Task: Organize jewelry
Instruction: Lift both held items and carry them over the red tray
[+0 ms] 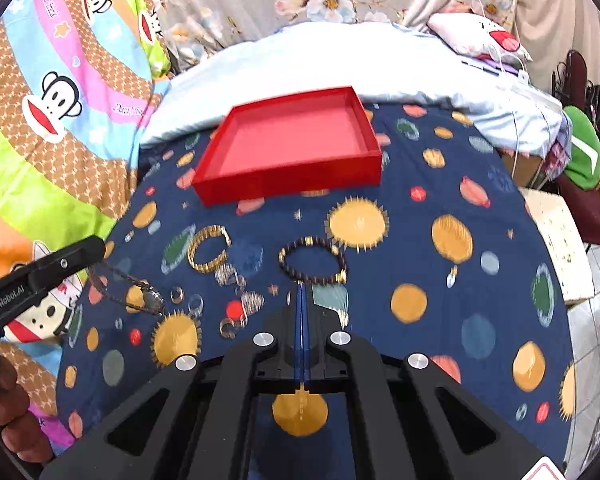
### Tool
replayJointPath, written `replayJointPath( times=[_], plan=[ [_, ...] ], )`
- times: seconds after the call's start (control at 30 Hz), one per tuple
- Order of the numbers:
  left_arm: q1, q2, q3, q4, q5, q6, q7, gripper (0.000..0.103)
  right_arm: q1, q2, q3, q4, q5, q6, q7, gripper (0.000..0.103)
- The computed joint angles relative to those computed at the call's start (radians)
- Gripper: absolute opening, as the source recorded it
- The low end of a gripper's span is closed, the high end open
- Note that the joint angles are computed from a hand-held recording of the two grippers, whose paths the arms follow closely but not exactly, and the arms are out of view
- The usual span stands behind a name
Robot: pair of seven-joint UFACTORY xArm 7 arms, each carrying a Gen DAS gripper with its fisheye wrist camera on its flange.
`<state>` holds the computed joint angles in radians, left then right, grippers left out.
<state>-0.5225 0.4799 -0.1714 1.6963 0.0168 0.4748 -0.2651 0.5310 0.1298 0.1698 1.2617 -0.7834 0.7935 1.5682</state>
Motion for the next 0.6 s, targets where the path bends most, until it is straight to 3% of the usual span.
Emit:
replayJointPath(
  times=[0.23, 0.4, 0.47, 0.53, 0.6],
  plan=[
    [-0.016, 0.081, 0.017, 0.177, 0.019, 0.017, 0.015, 0.010, -0.023, -0.027, -0.010, 0.006, -0.032, 0.021, 0.003, 0.000],
    [-0.023, 0.120, 0.025, 0.252, 0.016, 0.039, 0.021, 0.010, -0.058, -0.048, -0.004, -0.034, 0.017, -0.053, -0.033, 0.000],
    [-0.025, 0.117, 0.028, 0.243, 0.015, 0.038, 0.016, 0.010, -0.063, -0.037, 0.001, -0.053, 0.056, -0.083, -0.042, 0.008],
    [-0.022, 0.103, 0.028, 0.211, 0.012, 0.030, 0.012, 0.010, -0.057, -0.010, 0.006, -0.069, 0.091, -0.101, -0.031, 0.039],
    [-0.026, 0.090, 0.034, 0.178, 0.019, 0.027, -0.001, 0.010, -0.044, 0.029, 0.005, -0.061, 0.120, -0.089, -0.043, 0.039]
  ],
)
